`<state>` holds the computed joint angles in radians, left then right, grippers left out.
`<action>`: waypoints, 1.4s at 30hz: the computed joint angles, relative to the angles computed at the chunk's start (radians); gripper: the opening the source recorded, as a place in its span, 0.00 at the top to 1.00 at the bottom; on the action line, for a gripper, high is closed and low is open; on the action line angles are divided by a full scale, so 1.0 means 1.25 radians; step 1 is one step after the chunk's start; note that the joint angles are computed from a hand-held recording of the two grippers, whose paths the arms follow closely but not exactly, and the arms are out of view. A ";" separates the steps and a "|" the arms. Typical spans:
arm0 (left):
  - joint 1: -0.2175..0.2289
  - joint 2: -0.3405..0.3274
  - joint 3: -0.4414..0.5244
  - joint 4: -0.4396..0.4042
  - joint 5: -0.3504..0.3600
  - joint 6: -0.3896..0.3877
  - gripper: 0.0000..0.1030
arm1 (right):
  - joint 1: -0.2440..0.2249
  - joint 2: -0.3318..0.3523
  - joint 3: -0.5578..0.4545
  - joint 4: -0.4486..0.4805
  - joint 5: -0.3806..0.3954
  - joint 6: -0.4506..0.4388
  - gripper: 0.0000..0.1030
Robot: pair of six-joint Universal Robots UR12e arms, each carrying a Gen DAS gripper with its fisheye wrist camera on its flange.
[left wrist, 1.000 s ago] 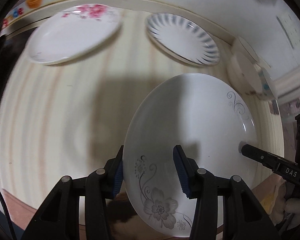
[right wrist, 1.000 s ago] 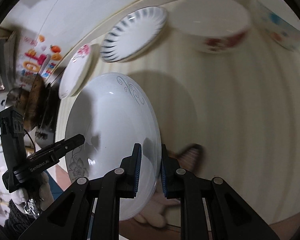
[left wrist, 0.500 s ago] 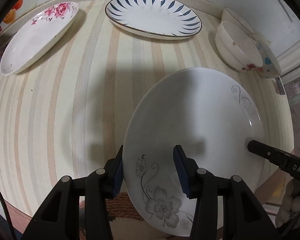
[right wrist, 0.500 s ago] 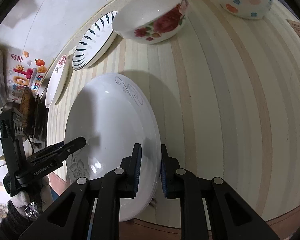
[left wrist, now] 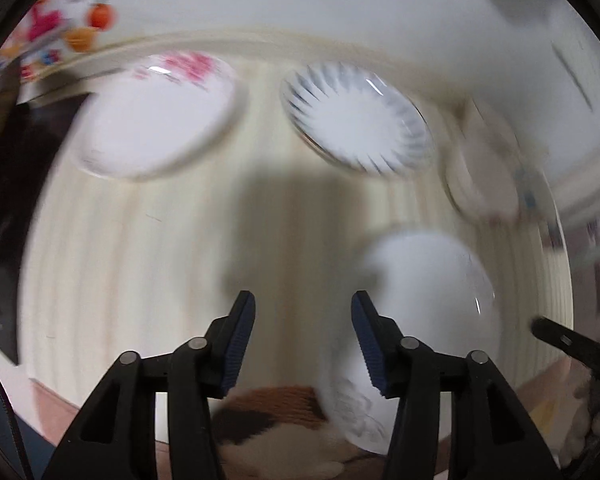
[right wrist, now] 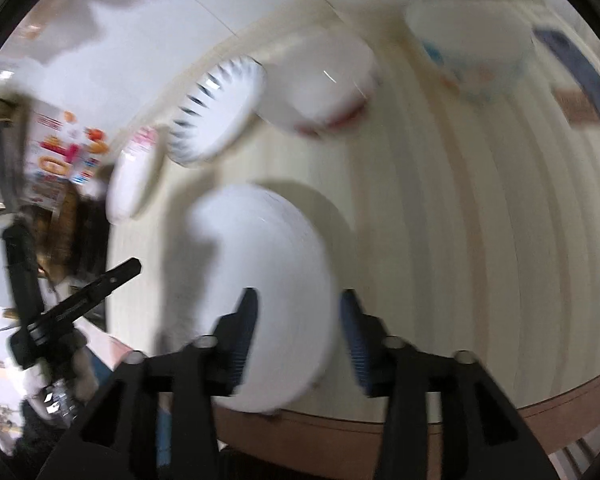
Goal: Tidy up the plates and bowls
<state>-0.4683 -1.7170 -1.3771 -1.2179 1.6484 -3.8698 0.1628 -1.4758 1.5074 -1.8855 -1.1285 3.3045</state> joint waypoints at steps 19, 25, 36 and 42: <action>0.222 0.027 -0.107 0.018 0.043 0.006 0.53 | 0.223 0.558 -0.736 0.108 -0.021 0.007 0.60; 0.232 0.018 -0.118 0.070 0.029 0.045 0.60 | 0.227 0.654 -0.869 0.163 -0.027 0.025 0.84; 0.251 0.037 -0.154 0.128 -0.006 0.050 0.70 | 0.221 0.620 -0.798 0.124 -0.024 0.035 0.88; 0.237 0.048 -0.153 0.135 -0.003 0.055 0.70 | 0.215 0.576 -0.735 0.104 -0.021 0.035 0.88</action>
